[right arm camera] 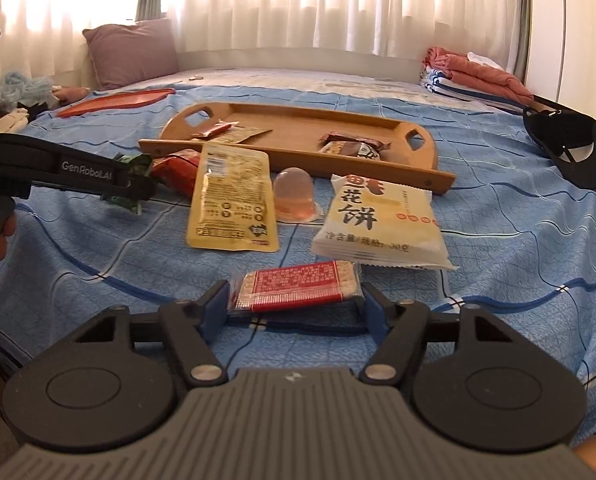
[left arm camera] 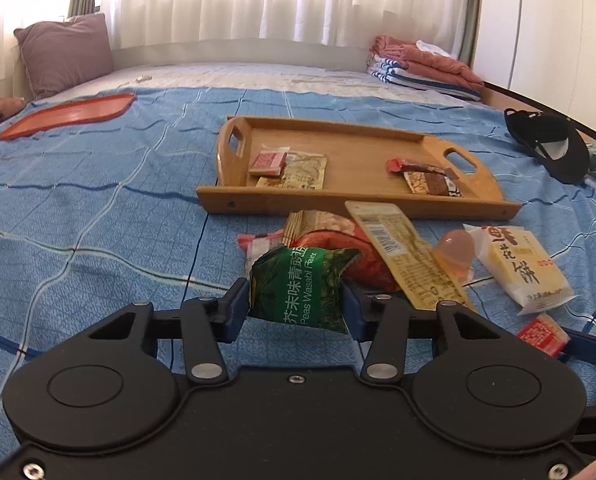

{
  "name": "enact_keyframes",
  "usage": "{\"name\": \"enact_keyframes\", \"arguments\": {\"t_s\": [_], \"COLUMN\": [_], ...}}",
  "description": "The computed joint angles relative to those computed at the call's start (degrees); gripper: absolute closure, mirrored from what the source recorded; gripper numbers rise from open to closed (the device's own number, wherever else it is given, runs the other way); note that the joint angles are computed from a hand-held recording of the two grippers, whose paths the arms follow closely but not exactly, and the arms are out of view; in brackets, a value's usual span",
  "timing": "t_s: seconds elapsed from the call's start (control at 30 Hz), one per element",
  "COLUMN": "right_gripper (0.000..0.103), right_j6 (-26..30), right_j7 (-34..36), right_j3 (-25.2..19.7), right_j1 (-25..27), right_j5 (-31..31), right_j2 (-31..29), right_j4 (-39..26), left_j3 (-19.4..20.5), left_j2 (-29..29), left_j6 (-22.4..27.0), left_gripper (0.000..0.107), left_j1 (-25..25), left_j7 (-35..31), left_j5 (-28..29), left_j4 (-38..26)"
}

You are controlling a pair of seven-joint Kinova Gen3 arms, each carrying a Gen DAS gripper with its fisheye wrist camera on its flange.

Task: Organize snacks
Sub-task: 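Grasp the green pea snack bag with the left tool while the right tool grasps the red-and-white biscuit pack, then carry both held snacks over the wooden tray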

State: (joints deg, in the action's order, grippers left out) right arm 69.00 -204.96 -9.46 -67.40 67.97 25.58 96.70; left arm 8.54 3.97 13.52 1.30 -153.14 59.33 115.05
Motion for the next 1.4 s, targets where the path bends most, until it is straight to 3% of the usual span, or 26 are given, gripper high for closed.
{"name": "enact_keyframes", "arguments": {"t_s": [0.57, 0.7, 0.93, 1.2, 1.4], "right_gripper": [0.033, 0.033, 0.033, 0.033, 0.033], "right_j6": [1.0, 1.7, 0.4, -6.4, -12.6], "right_j7": [-1.4, -1.2, -3.0, -3.5, 2.1], "right_j3": [-1.0, -1.0, -1.0, -0.8, 0.7], "right_j1": [0.2, 1.3, 5.0, 12.4, 18.8], "right_j5": [4.6, 5.9, 7.5, 7.6, 5.3], "right_j2": [-3.0, -3.7, -6.1, -9.1, -9.9], "right_j4": [0.6, 0.6, 1.3, 2.1, -0.6], "left_j3": [-3.6, -3.8, -3.0, -1.5, -1.1], "left_j2": [-2.5, -1.9, 0.6, 5.4, 12.5], "left_j6": [4.8, 5.8, 8.9, 11.2, 17.5], "left_gripper": [0.061, 0.061, 0.061, 0.061, 0.061], "left_j1": [1.5, 1.8, 0.6, 0.5, 1.6], "left_j7": [0.2, 6.2, 10.9, 21.1, 31.4], "left_j5": [-0.7, -6.6, -10.6, -20.9, -31.1], "left_j4": [-2.4, -5.2, -11.2, -20.7, -33.6]}}
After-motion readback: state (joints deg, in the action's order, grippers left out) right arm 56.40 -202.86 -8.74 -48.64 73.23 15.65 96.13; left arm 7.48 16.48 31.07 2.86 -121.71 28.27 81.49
